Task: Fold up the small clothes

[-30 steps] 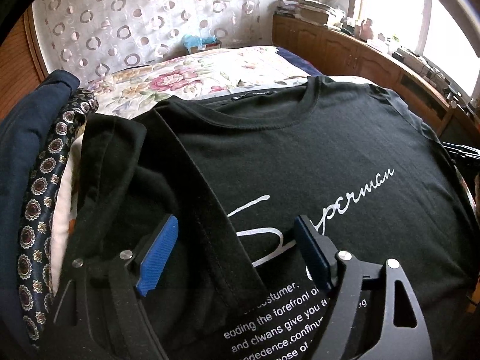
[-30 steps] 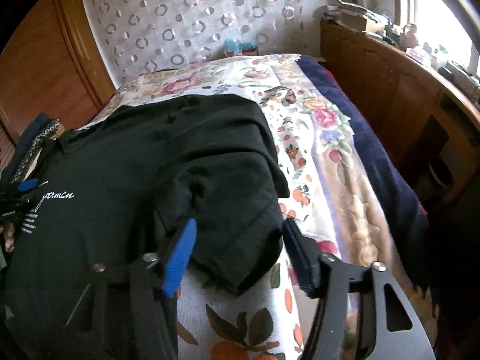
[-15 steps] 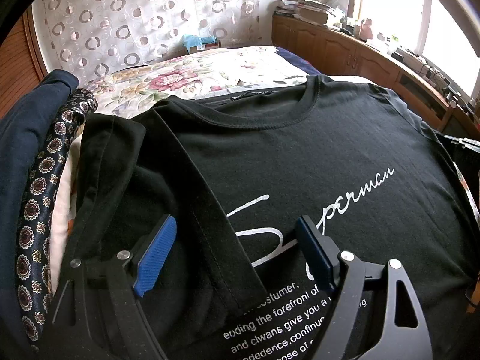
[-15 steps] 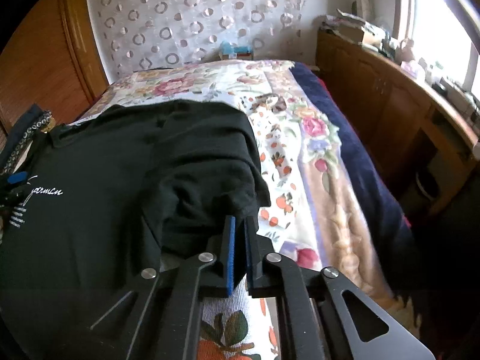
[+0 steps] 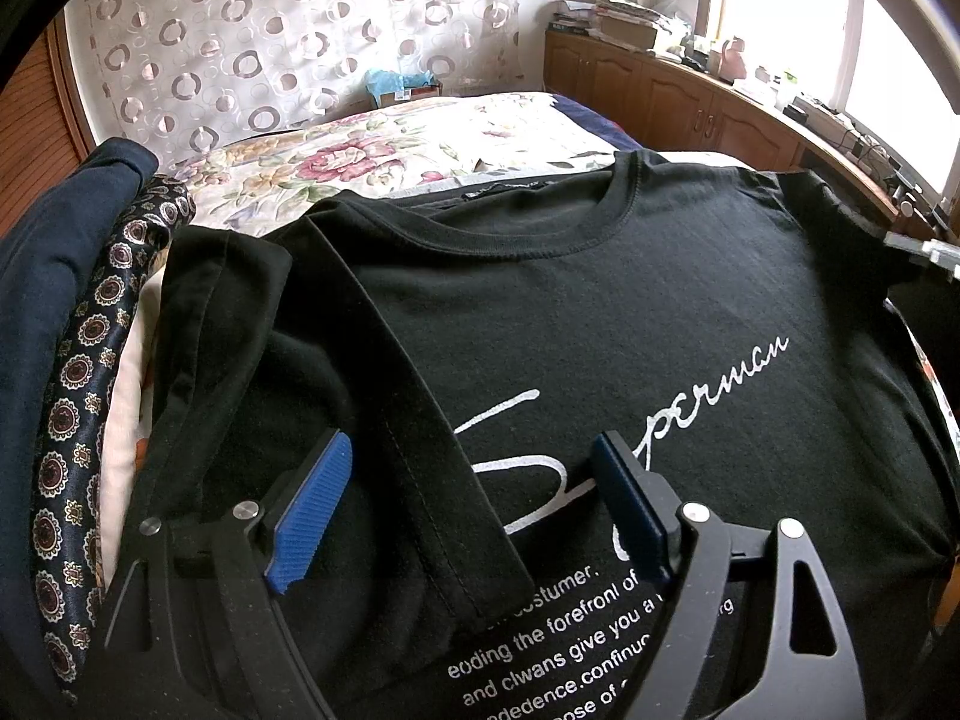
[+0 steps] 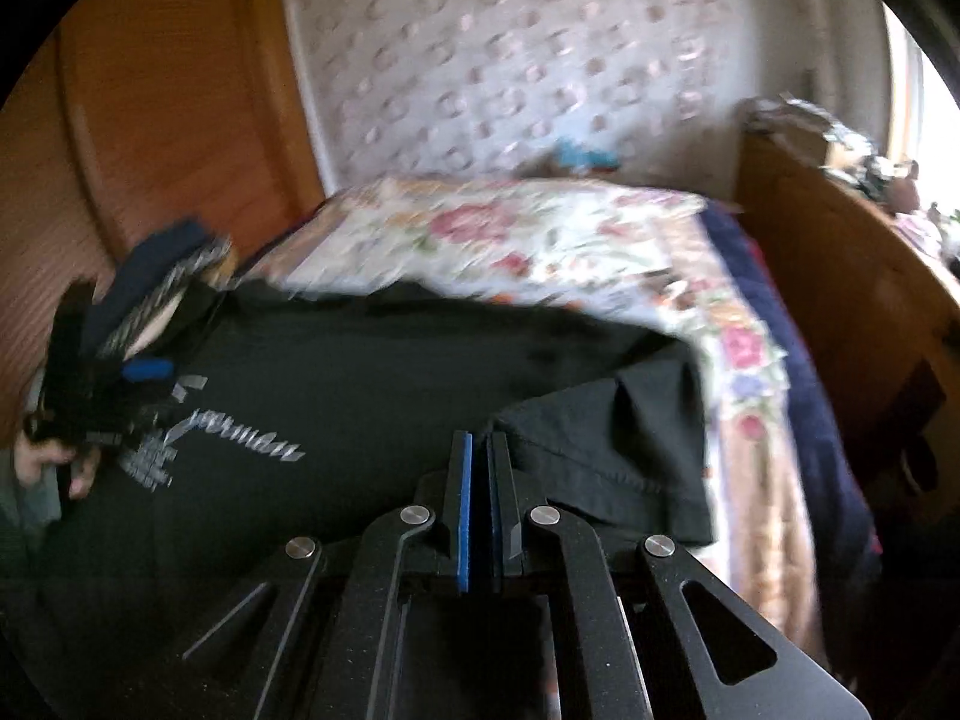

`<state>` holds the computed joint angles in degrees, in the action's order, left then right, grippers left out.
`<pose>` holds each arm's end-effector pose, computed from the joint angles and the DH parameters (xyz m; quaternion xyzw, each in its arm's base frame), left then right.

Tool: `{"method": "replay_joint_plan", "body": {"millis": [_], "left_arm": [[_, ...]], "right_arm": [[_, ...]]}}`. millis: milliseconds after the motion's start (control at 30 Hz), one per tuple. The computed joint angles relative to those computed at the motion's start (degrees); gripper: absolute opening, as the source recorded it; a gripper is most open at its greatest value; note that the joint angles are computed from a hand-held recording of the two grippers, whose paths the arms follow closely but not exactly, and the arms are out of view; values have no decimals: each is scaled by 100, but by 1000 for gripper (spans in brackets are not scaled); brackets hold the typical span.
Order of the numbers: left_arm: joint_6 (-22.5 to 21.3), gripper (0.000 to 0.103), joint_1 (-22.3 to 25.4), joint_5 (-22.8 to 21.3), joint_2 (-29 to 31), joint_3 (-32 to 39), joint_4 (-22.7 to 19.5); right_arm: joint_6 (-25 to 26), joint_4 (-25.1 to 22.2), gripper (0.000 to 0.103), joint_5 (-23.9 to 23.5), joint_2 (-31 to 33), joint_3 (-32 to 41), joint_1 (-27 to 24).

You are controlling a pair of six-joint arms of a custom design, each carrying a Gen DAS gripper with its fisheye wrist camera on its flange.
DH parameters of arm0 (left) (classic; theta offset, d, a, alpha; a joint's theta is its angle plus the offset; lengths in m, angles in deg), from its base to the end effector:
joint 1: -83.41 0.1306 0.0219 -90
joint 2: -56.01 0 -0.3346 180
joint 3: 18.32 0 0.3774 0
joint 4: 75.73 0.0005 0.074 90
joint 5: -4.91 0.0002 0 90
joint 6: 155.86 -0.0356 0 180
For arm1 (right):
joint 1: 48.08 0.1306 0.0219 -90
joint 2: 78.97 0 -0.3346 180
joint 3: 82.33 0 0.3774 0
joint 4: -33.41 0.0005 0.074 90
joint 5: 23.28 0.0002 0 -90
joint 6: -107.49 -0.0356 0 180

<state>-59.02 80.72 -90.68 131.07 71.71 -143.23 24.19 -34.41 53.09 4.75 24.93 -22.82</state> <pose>0.3664 -0.0142 0.4644 -0.0499 0.9447 0.0194 0.3235 0.3664 0.1816 0.5380 -0.2962 0.8669 0.1701 0.3631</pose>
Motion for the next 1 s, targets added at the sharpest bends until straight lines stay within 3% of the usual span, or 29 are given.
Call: {"method": "replay_joint_plan", "body": {"millis": [333, 467, 500, 533, 600, 800, 1000], "left_arm": [[13, 83, -21, -21, -1, -5, 3], [7, 83, -7, -8, 1, 0, 3], [8, 83, -15, -19, -2, -5, 5], [5, 83, -23, -38, -5, -7, 5], [-4, 83, -30, -69, -6, -9, 13], [-70, 83, -137, -293, -198, -118, 236], [-64, 83, -296, -232, -550, -265, 625]], "right_arm": [[-1, -85, 5, 242, 35, -395, 283], [28, -127, 12, 246, 75, -186, 216], [11, -113, 22, 340, 61, -142, 216], [50, -124, 42, 347, 47, -75, 143], [34, 69, 59, 399, -57, -102, 22], [16, 98, 59, 765, 93, -71, -371], [-234, -92, 59, 491, 509, 16, -651]]}}
